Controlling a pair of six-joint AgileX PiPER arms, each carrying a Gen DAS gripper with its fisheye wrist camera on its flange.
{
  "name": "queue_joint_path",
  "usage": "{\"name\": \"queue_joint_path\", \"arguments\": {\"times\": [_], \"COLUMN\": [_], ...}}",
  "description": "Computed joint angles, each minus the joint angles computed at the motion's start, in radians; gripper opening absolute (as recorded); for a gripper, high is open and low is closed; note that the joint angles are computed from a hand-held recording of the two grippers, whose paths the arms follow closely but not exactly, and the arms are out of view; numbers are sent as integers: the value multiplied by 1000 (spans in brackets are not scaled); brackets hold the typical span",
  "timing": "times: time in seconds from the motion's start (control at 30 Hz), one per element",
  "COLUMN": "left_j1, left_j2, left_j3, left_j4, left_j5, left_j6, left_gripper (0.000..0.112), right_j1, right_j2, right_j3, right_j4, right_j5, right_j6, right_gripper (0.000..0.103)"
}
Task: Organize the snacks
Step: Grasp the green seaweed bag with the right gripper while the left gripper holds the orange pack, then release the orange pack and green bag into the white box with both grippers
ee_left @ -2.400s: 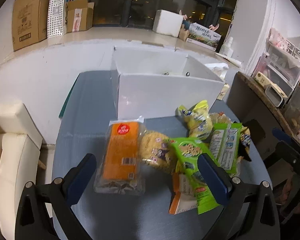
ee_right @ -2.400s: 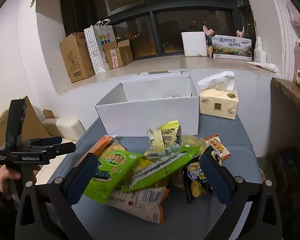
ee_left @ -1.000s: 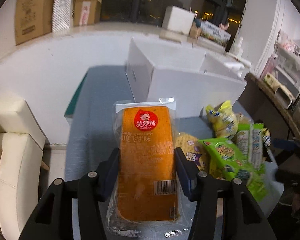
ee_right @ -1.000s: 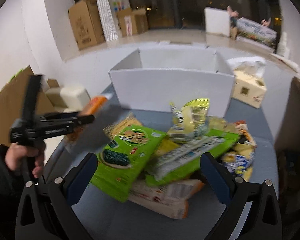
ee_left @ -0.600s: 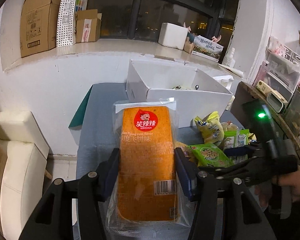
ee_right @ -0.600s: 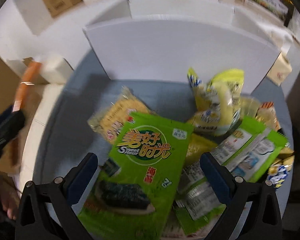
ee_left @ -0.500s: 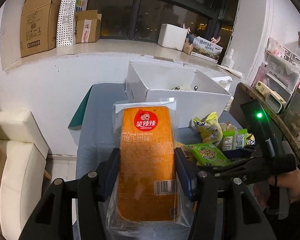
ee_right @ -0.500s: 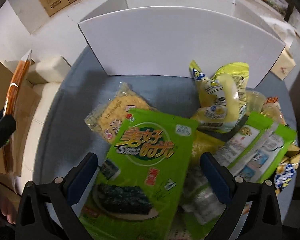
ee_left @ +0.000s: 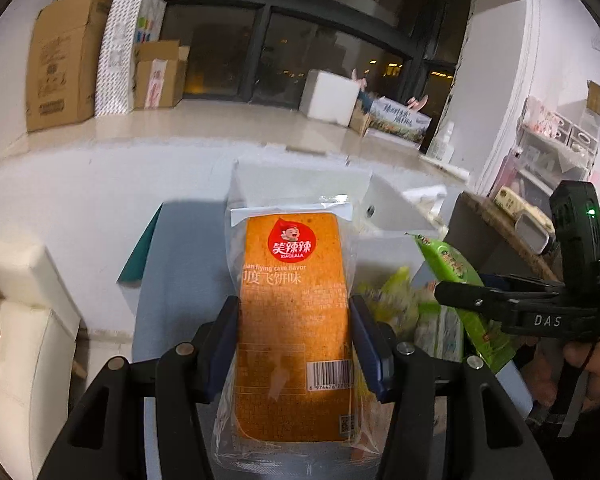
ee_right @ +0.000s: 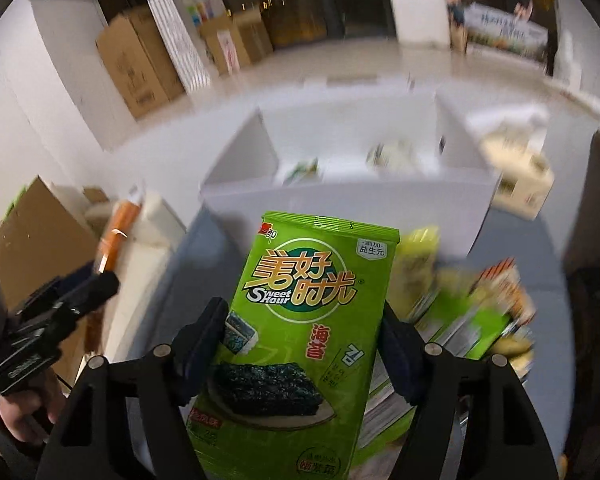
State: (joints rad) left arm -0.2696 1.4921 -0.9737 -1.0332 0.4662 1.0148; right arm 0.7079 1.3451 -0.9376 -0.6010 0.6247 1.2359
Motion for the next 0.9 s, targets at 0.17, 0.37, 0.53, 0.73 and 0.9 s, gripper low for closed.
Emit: {"name": "queue_joint_path", "arguments": {"times": [0.17,0.37,0.53,0.73,0.9], "left_j1": [-79,-162,-200,-223,-220], "left_j2": [112,338,579,768,820], "left_j3": [-220,-599,-970,-1235,-1291], "left_j4": [98,386,648,862,973], "left_j5": [6,31,138,250,296], "left_j6": [-140,-475,-753,-930,-1028], "left_gripper": [58,58,58,76,103], "right_j1": [-95,-312,-418,-480,-536], "right_j2": [-29,71,235,426,513], "right_j3": [-62,-221,-390,-594,-660], "right_j4": [-44,119,236,326,410], "right_j5": [43,-46,-95,-30,12], "right_j6": [-92,-413,-603,-777,-842], "right_gripper": [76,76,76,77,103]}}
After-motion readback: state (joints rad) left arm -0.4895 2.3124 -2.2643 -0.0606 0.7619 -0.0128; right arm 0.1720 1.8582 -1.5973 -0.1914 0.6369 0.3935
